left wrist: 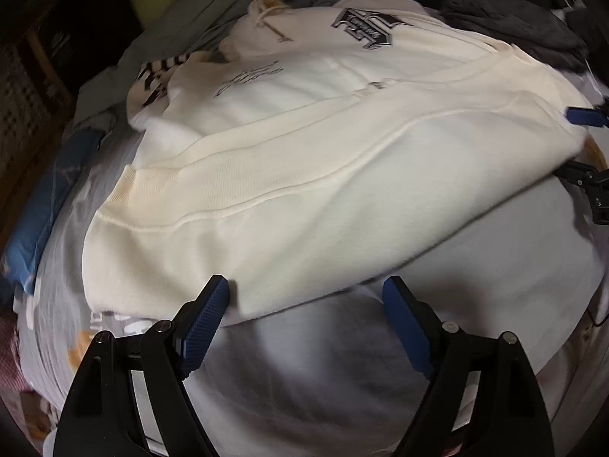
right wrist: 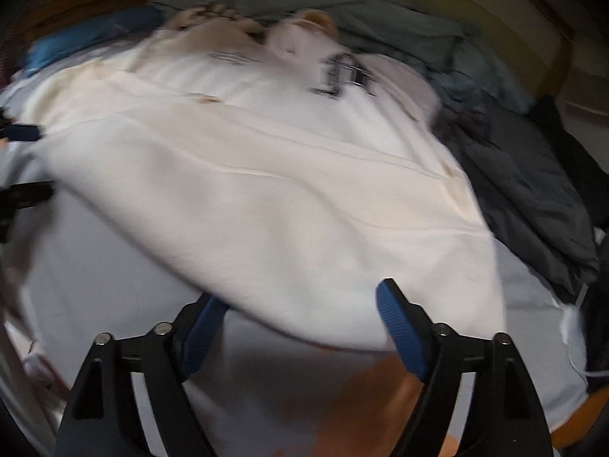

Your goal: Fold large clothes

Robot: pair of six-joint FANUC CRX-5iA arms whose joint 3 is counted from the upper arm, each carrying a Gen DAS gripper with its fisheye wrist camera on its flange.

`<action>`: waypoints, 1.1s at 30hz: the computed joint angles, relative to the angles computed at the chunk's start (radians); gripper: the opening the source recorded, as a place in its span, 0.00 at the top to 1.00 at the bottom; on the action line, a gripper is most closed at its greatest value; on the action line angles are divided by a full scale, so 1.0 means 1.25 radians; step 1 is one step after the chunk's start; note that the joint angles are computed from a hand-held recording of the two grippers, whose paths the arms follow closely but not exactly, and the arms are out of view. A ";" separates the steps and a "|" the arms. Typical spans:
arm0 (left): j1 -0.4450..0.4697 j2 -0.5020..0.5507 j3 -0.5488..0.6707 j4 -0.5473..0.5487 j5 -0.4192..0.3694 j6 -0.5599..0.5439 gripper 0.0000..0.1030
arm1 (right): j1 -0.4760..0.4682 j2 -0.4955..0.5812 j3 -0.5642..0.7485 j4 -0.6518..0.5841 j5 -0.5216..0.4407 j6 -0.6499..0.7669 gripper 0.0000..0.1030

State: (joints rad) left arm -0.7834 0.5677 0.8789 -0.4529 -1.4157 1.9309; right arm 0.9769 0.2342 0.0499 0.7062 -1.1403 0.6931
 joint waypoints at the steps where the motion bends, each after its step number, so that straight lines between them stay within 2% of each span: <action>1: 0.002 0.001 0.003 -0.009 -0.006 0.014 0.19 | -0.007 -0.001 0.001 -0.002 -0.007 -0.015 0.15; 3: -0.019 0.026 0.050 -0.105 -0.064 0.055 0.20 | -0.018 -0.004 0.002 -0.011 -0.005 -0.026 0.15; 4: -0.040 0.047 0.089 -0.193 -0.113 0.080 0.27 | -0.020 -0.004 0.001 -0.006 -0.003 -0.030 0.16; 5: -0.048 0.057 0.109 -0.239 -0.137 0.097 0.34 | -0.021 -0.002 -0.001 0.002 -0.001 -0.026 0.21; 7: -0.032 0.054 0.106 -0.230 -0.132 0.126 0.34 | -0.022 0.003 -0.017 0.051 0.001 -0.043 0.31; 8: -0.021 0.058 0.109 -0.217 -0.129 0.130 0.34 | -0.021 0.011 -0.022 0.088 -0.017 -0.064 0.40; 10: -0.025 0.089 0.150 -0.259 -0.156 0.120 0.34 | -0.030 0.037 -0.009 0.140 -0.062 -0.096 0.49; 12: -0.039 0.136 0.218 -0.340 -0.201 0.112 0.36 | -0.045 0.063 0.010 0.169 -0.108 -0.127 0.53; 13: -0.041 0.155 0.243 -0.367 -0.218 0.128 0.54 | -0.055 0.071 0.022 0.167 -0.124 -0.139 0.64; 14: -0.040 0.162 0.253 -0.374 -0.227 0.155 0.91 | -0.066 0.066 0.031 0.140 -0.115 -0.146 0.69; 15: -0.031 0.167 0.260 -0.362 -0.239 0.190 0.92 | -0.073 0.052 0.030 0.115 -0.091 -0.161 0.74; 16: -0.024 0.149 0.233 -0.340 -0.221 0.228 0.92 | -0.077 0.040 0.021 0.112 -0.072 -0.176 0.83; 18: -0.029 0.090 0.154 -0.338 -0.168 0.291 0.93 | -0.071 0.015 -0.011 0.153 -0.056 -0.210 0.87; 20: -0.043 0.020 0.077 -0.347 -0.109 0.354 0.94 | -0.061 -0.013 -0.048 0.212 -0.048 -0.244 0.88; 24: -0.109 -0.056 0.003 -0.457 -0.103 0.405 0.94 | -0.036 -0.079 -0.105 0.264 -0.047 -0.339 0.89; 26: -0.120 -0.103 -0.049 -0.441 -0.086 0.446 0.94 | -0.015 -0.131 -0.145 0.269 -0.040 -0.401 0.89; 28: -0.130 -0.131 -0.084 -0.426 -0.089 0.460 0.94 | 0.018 -0.162 -0.170 0.272 -0.070 -0.425 0.89; 33: -0.126 -0.130 -0.101 -0.383 -0.118 0.435 0.91 | 0.048 -0.168 -0.156 0.190 -0.108 -0.365 0.89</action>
